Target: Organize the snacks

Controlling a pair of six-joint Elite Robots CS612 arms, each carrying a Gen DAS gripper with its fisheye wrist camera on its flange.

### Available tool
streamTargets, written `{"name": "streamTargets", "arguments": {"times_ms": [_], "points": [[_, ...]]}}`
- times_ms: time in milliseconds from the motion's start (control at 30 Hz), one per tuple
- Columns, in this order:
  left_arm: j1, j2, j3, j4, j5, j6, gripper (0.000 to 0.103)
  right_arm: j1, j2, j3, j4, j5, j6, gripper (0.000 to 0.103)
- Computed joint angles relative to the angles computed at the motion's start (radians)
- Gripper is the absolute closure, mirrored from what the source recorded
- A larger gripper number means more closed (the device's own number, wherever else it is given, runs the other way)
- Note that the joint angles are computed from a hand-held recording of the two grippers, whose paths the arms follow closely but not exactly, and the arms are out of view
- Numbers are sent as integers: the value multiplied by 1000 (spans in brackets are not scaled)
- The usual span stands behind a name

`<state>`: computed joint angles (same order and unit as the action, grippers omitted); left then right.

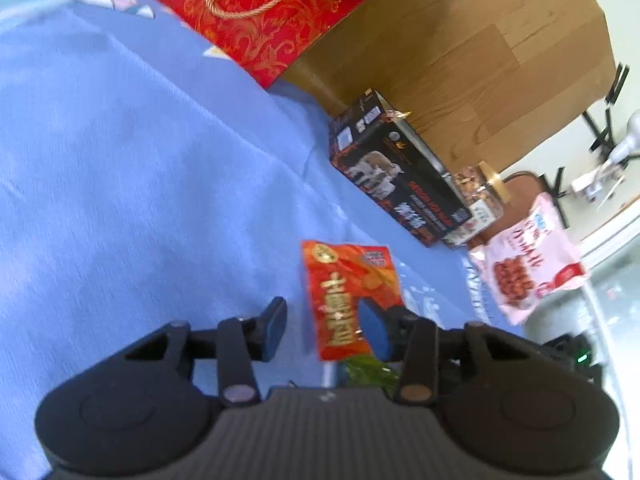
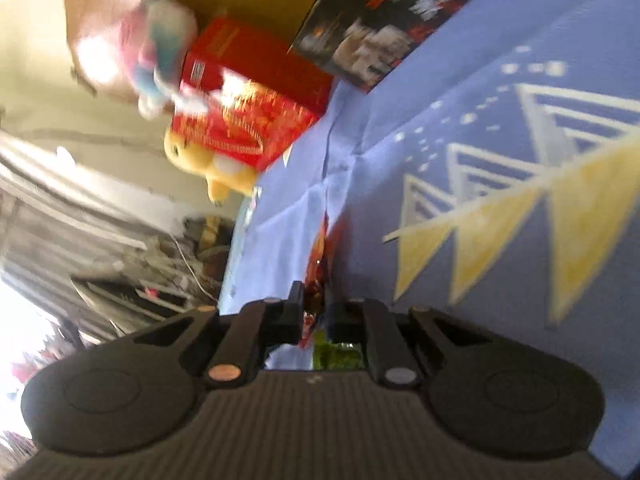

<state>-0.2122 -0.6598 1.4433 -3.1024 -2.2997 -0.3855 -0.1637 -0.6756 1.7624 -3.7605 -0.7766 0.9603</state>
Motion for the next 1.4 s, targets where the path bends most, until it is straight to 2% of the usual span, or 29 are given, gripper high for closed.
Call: {"name": "streamTargets", "arguments": {"times_ms": [167, 233, 300, 333, 367, 400, 467, 633, 733, 833, 933, 1100, 1267, 1333, 1367, 1400], "points": [[5, 15, -20, 7, -164, -19, 62, -37, 32, 16, -208, 81, 223, 92], [1, 21, -27, -8, -221, -27, 58, -46, 42, 19, -288, 93, 304, 92], [-4, 30, -38, -15, -273, -30, 59, -57, 62, 10, -391, 114, 420, 92], [-7, 36, -45, -12, -299, -38, 61, -58, 60, 15, -405, 106, 427, 92], [-12, 34, -41, -26, -289, -48, 72, -61, 51, 30, -401, 94, 401, 92], [-20, 26, -34, -20, -260, -23, 77, -62, 41, 43, -396, 77, 375, 92], [-32, 20, -30, -12, -239, 1, 82, -66, 22, 66, -369, 47, 322, 92], [-62, -5, -36, 24, -155, 100, 84, -50, -52, 109, -233, -90, 30, 92], [-76, -1, -83, 51, -127, 139, 84, -36, -73, 85, -183, -174, -88, 91], [-99, 7, -150, 91, -62, 189, 84, -19, -89, 43, -106, -282, -228, 91], [-124, 35, -242, 123, 10, 217, 83, -10, -81, -30, -43, -370, -323, 91], [-152, 116, -422, 198, 118, 226, 83, -4, -31, -176, 72, -448, -434, 90], [-173, 177, -530, 270, 243, 250, 82, 22, 22, -283, 186, -559, -597, 88], [-178, 192, -554, 301, 273, 255, 81, 36, 34, -294, 179, -627, -666, 89], [-181, 194, -556, 302, 289, 253, 80, 45, 37, -294, 162, -668, -701, 85], [-183, 192, -548, 293, 301, 258, 78, 48, 38, -293, 149, -695, -713, 69]]}}
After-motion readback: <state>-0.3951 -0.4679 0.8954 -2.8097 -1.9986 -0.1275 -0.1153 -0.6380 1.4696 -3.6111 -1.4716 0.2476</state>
